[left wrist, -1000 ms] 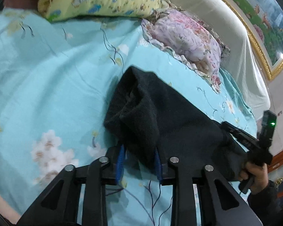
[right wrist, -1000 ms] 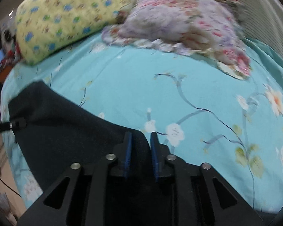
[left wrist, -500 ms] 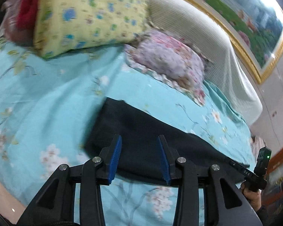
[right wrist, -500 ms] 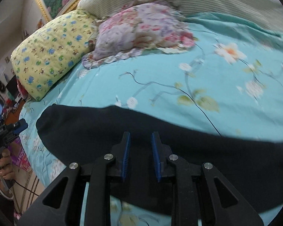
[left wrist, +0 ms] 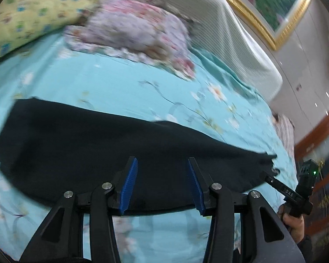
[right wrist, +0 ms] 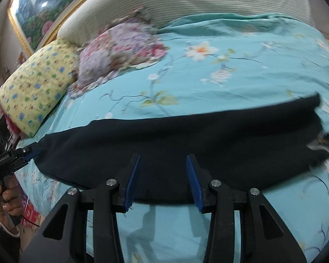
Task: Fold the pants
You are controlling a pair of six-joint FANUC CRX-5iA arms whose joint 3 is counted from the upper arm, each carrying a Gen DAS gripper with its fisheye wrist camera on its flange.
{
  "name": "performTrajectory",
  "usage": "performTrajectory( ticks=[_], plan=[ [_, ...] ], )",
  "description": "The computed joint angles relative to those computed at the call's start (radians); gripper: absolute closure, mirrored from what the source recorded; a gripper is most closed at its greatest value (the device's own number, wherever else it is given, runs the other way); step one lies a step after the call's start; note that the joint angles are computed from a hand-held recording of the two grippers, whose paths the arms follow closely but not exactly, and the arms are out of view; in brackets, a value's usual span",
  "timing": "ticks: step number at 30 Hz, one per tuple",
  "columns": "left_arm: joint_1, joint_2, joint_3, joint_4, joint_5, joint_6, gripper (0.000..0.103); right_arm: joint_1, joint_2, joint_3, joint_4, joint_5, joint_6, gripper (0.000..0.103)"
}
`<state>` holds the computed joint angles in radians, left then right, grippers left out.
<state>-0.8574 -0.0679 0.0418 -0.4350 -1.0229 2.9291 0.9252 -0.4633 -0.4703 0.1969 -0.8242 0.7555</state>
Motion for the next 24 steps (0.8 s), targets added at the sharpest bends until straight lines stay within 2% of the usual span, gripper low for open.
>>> performTrajectory(
  ticks=[4,11,19,24],
  plan=[
    [0.038,0.075,0.042,0.095,0.068,-0.12,0.055,-0.017,-0.059,-0.048,0.025,-0.02,-0.07,0.059],
    [0.068,0.215,0.166,0.234,0.114,-0.342,0.047,-0.073,-0.135,-0.099,0.039,-0.047,-0.148,0.059],
    [0.09,0.372,0.323,0.382,0.118,-0.565,0.04,-0.163,-0.178,-0.123,0.02,-0.042,-0.181,0.055],
    [0.114,0.485,0.438,0.514,0.097,-0.749,0.037,-0.222,-0.177,-0.122,-0.025,-0.034,-0.162,0.054]
  ],
)
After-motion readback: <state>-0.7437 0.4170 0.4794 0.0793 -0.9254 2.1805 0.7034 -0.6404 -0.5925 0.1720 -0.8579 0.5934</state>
